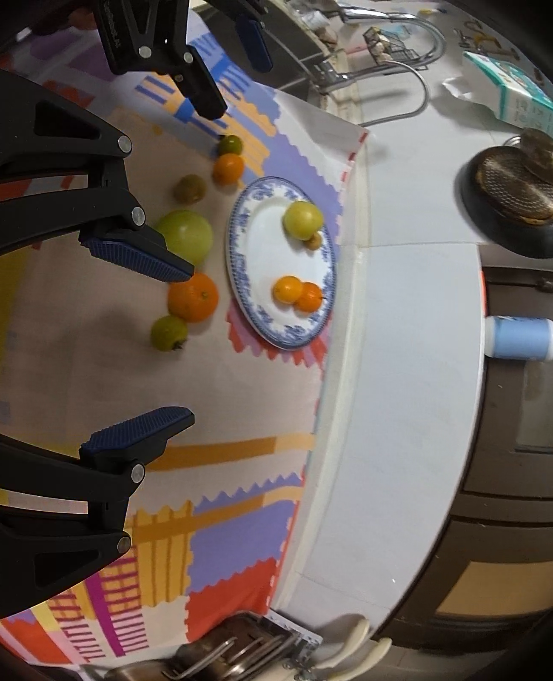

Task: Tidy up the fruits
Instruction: 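Withdraw both tools from the plate and approach the remaining fruits, then grasp a brown fruit with the left tool while the right tool grasps a green tomato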

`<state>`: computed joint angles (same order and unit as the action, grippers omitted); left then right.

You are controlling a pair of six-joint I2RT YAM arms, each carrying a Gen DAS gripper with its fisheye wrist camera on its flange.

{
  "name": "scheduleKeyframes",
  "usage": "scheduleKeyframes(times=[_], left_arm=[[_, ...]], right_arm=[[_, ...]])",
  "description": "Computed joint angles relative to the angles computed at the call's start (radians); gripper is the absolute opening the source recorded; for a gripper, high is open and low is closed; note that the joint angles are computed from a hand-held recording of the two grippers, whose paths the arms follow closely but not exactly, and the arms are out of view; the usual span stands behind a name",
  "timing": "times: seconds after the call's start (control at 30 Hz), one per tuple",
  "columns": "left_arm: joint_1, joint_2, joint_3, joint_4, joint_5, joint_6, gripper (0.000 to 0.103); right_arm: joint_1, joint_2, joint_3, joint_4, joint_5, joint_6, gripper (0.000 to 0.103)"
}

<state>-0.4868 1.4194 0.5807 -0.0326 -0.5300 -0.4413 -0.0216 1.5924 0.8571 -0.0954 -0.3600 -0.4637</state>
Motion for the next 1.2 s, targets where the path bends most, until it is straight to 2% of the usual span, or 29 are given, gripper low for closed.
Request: scheduleKeyframes(times=[0.53, 0.7, 1.03, 1.2], left_arm=[[0.078, 0.235, 0.053, 0.127, 0.149, 0.086, 0.085], [0.11, 0.295, 0.105, 0.113, 0.21, 0.092, 0.077], [0.125, 0.351, 0.152, 0.136, 0.23, 0.12, 0.068], [0.127, 0.358, 0.158, 0.135, 0.266, 0.133, 0.052]], right_arm=[[0.017, 0.195, 0.097, -0.017, 0.024, -0.032, 0.061], [0.022, 0.248, 0.145, -0.034, 0.032, -0.031, 0.058], [0.022, 0.323, 0.227, -0.091, 0.0, -0.029, 0.045], [0.018, 0.337, 0.245, -0.108, -0.02, -0.032, 0.041]])
